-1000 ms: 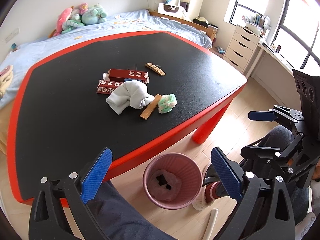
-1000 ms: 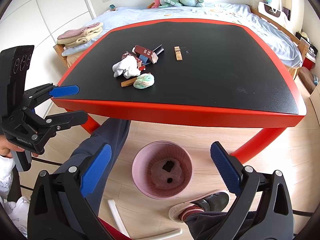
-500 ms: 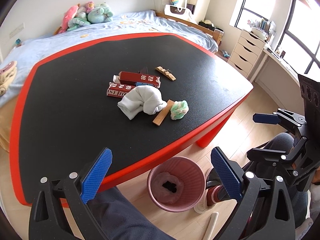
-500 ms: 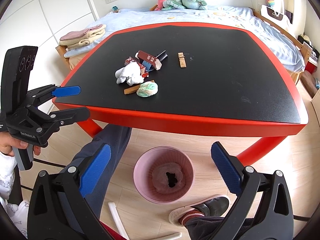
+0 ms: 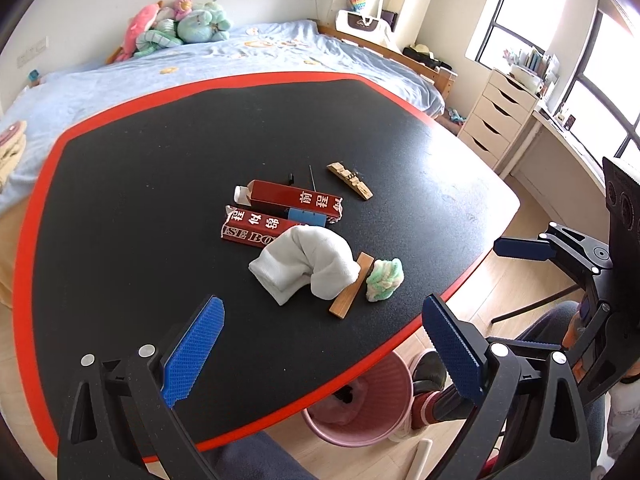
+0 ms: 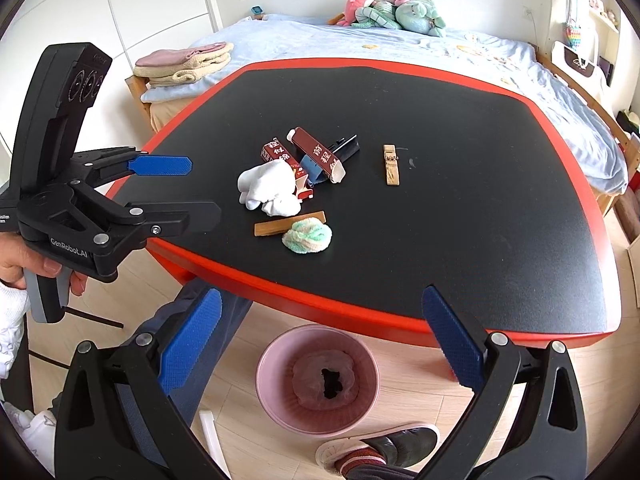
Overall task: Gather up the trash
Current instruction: 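Move both tools back toward the white sock and cloth ball, then grasp the white sock with the left gripper while the right gripper grasps the green cloth ball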
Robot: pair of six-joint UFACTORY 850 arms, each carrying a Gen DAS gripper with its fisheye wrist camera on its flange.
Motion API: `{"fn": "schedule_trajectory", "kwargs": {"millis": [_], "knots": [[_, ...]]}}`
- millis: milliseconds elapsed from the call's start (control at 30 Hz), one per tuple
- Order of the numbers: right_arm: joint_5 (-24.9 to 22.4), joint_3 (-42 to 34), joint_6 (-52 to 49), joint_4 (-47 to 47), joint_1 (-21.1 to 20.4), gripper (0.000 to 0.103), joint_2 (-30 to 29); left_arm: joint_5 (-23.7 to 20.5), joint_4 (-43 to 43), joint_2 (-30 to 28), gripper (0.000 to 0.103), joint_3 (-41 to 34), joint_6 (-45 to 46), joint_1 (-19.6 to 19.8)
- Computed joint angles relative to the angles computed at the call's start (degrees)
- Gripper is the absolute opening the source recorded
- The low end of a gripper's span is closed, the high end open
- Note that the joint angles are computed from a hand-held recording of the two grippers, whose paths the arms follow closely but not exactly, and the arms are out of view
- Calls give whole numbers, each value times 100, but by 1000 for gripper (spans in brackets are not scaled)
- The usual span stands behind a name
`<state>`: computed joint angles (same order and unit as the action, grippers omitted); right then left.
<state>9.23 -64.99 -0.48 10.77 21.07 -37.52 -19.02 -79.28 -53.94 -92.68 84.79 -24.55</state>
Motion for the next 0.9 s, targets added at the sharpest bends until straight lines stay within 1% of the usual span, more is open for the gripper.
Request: {"fn": "schedule_trajectory", "kwargs": {"millis": [267, 333, 367, 433, 500, 567, 600, 667, 700, 767, 833, 867, 900], "knots": [[-235, -494, 1566, -1731, -86, 99, -373, -188, 1246, -439, 95, -709, -1440, 28], [-260, -588, 1955, -2146, -98, 99, -458, -264, 1465, -543, 95, -857, -1714, 36], [-274, -637, 2292, -2497, -106, 98, -501, -285, 1556, -583, 95, -913, -1819, 37], [-334, -745, 2747, -2983, -117, 94, -586, -311, 1672, -647, 95, -996, -1953, 36], [-387, -815, 2764, -3036, -113, 86, -649, -389, 1768, -715, 95, -1078, -2079, 46], [-397, -873, 2925, -3214, -114, 80, -702, -421, 1837, -767, 95, -1131, -2155, 47], [-397, -895, 2926, -3219, -116, 76, -721, -451, 1858, -786, 93, -1155, -2178, 47], [-375, -924, 2979, -3274, -123, 73, -751, -493, 2008, -828, 77, -1205, -2325, 42], [-378, -942, 3033, -3336, -124, 68, -767, -499, 2032, -835, 76, -1207, -2351, 43], [-383, -970, 3012, -3350, -120, 61, -794, -522, 1977, -838, 70, -1195, -2286, 44], [-391, -1005, 3381, -3736, -123, 55, -825, -519, 1963, -831, 65, -1175, -2251, 39], [-399, -1017, 3408, -3775, -119, 51, -833, -532, 1974, -834, 60, -1182, -2257, 39], [-403, -1026, 3466, -3839, -119, 48, -842, -523, 1945, -820, 59, -1159, -2214, 40]]}}
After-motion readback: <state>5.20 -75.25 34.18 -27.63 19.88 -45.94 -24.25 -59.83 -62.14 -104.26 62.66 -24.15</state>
